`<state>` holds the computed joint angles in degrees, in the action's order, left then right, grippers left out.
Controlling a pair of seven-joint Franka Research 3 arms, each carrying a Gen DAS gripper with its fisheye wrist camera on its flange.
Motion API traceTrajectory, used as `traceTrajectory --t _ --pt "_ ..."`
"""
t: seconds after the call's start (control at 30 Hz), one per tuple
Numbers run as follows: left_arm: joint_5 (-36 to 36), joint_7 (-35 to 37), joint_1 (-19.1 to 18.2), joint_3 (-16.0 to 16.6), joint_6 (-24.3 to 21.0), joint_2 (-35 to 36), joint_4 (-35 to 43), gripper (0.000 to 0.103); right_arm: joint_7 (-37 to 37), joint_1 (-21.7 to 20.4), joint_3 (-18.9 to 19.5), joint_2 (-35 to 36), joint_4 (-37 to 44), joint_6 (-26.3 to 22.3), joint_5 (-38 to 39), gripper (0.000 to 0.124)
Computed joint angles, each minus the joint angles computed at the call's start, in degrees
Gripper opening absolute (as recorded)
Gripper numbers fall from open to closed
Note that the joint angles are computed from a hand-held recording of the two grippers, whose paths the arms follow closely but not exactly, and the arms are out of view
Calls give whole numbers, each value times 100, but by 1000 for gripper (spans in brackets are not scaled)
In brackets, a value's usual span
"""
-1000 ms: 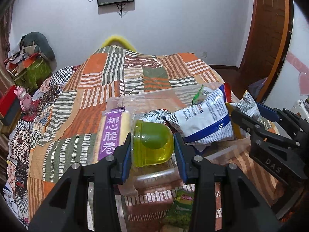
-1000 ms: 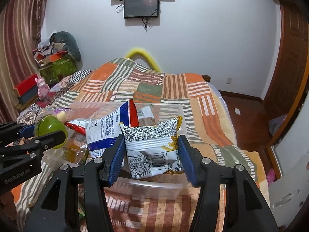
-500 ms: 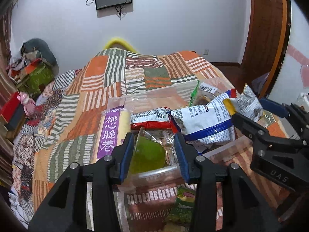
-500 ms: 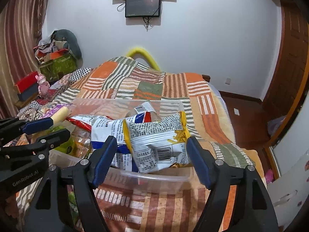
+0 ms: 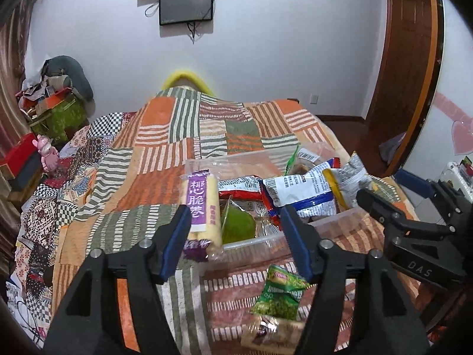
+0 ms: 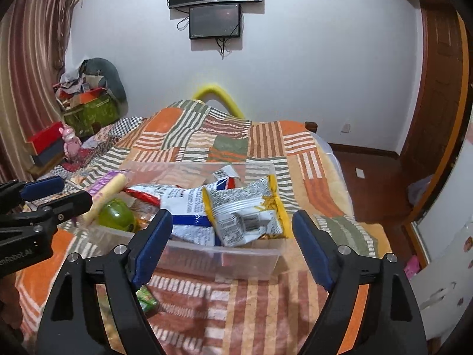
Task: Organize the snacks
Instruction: 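Withdraw the left tool from the box while the right tool reaches the green pea snack bag, then close the right tool on the green pea snack bag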
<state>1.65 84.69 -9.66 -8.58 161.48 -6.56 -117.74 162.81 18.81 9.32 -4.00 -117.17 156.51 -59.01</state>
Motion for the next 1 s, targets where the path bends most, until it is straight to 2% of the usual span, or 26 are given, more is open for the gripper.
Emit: traceTrajectory --t 0.3,0.47,0.63,0.87,1.0 --pt "-97 324 -107 173 -19 -617 -679 76 -210 106 101 -3 -167 125 405 81" --pt "-92 281 -84 235 -76 -768 -941 77 -705 264 69 207 -183 278 1142 81" --pt "35 214 -15 269 -42 -859 -1157 77 -1290 502 21 540 39 39 1616 81" --pt "-246 321 -22 445 -70 -810 -1248 77 -2142 834 -166 970 440 -176 2259 81" --pt "-399 399 12 493 -107 -769 -1278 77 -2372 961 -286 1111 606 -238 2478 81"
